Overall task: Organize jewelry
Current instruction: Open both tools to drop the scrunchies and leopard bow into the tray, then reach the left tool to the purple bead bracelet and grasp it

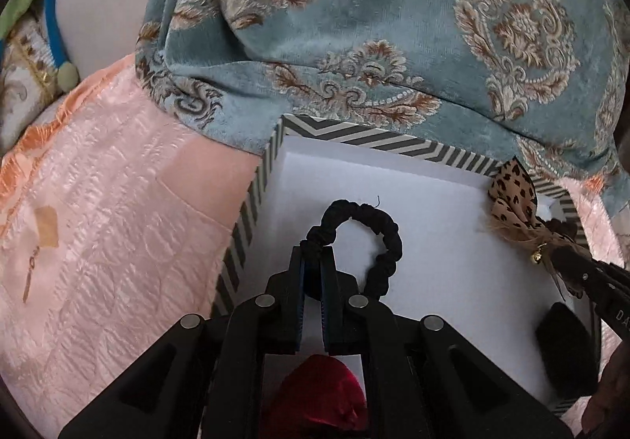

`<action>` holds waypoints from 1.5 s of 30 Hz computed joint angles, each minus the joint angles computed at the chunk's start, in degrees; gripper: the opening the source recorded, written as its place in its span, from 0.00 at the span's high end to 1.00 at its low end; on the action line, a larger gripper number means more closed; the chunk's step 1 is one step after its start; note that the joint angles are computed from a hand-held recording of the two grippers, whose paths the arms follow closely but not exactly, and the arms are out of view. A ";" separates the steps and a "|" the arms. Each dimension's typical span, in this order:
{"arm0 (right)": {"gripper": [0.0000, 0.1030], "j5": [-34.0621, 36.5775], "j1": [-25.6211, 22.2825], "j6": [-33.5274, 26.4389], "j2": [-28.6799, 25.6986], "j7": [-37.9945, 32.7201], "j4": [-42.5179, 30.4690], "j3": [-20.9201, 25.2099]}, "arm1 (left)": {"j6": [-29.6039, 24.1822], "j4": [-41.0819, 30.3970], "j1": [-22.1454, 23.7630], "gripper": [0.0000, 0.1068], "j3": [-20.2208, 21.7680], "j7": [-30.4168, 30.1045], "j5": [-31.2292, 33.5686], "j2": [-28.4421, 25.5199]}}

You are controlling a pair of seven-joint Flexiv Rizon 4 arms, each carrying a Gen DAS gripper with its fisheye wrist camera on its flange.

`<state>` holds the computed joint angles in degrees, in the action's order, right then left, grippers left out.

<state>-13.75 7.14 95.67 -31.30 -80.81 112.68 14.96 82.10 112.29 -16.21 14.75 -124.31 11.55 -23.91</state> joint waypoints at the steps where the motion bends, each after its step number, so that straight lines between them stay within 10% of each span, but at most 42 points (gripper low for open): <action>1: 0.85 -0.20 0.51 -0.14 -0.13 -0.10 0.01 -0.55 | -0.36 -0.38 -0.20 1.00 0.12 0.09 0.21 -0.15; 11: 0.70 0.61 -1.04 1.52 0.95 -1.94 2.10 1.28 | 1.73 1.32 0.11 0.87 0.54 -2.94 2.33 1.56; 21: 0.70 5.21 11.98 17.26 9.94 -3.78 16.38 -12.12 | 8.44 9.54 -6.56 0.87 7.54 -9.23 11.19 9.80; 26: 0.70 0.89 3.67 24.21 13.55 0.49 24.91 -4.14 | 8.09 13.49 -9.44 0.87 9.50 -16.23 19.54 14.84; 30: 0.70 -1.87 2.86 26.85 15.67 1.85 30.98 -3.47 | 8.26 16.28 -8.49 0.87 7.14 -18.88 23.45 16.76; 36: 0.70 -3.46 2.61 27.78 15.04 3.81 36.44 -3.52 | 10.98 22.39 1.02 0.87 -4.78 -7.91 12.31 17.02; 45: 0.70 -7.83 3.08 23.72 13.63 4.15 36.83 -3.87 | 10.05 24.33 3.53 0.87 -10.81 3.13 0.55 14.36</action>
<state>-21.58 10.22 119.39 -17.67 -76.66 149.51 11.10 92.15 136.61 -12.68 3.94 -121.18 12.10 -9.55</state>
